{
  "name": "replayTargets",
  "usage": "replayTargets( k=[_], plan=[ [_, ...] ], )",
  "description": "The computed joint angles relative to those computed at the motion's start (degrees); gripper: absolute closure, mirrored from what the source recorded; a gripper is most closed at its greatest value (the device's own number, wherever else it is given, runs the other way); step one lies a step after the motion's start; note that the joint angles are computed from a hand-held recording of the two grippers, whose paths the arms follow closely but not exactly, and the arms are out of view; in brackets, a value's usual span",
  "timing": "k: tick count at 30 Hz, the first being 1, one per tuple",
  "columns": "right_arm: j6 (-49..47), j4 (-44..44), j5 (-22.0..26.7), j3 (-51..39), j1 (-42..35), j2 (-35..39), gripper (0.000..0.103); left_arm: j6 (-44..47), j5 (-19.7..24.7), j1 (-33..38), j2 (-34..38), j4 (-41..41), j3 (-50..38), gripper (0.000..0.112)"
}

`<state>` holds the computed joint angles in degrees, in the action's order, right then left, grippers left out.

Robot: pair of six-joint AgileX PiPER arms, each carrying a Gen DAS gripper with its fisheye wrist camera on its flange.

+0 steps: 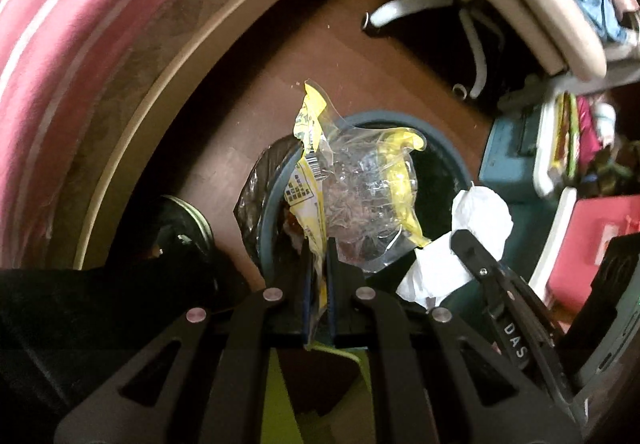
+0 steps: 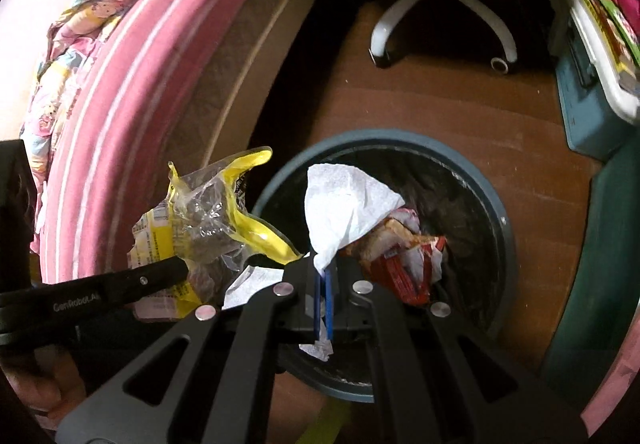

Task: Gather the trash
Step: 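Carry the yellow bag and tissue in both tools to the trash bin, then open both tools to drop the yellow bag and tissue into the bin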

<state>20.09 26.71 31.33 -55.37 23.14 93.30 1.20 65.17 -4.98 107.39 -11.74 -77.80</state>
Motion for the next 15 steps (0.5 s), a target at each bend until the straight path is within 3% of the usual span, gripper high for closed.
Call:
replayTargets(
  k=[15],
  plan=[
    [-4.62, 5.34, -1.53, 3.89, 0.18, 3.35, 0.101, 1.60, 0.97, -4.60, 3.74, 4.87, 1.43, 0.106]
  ],
)
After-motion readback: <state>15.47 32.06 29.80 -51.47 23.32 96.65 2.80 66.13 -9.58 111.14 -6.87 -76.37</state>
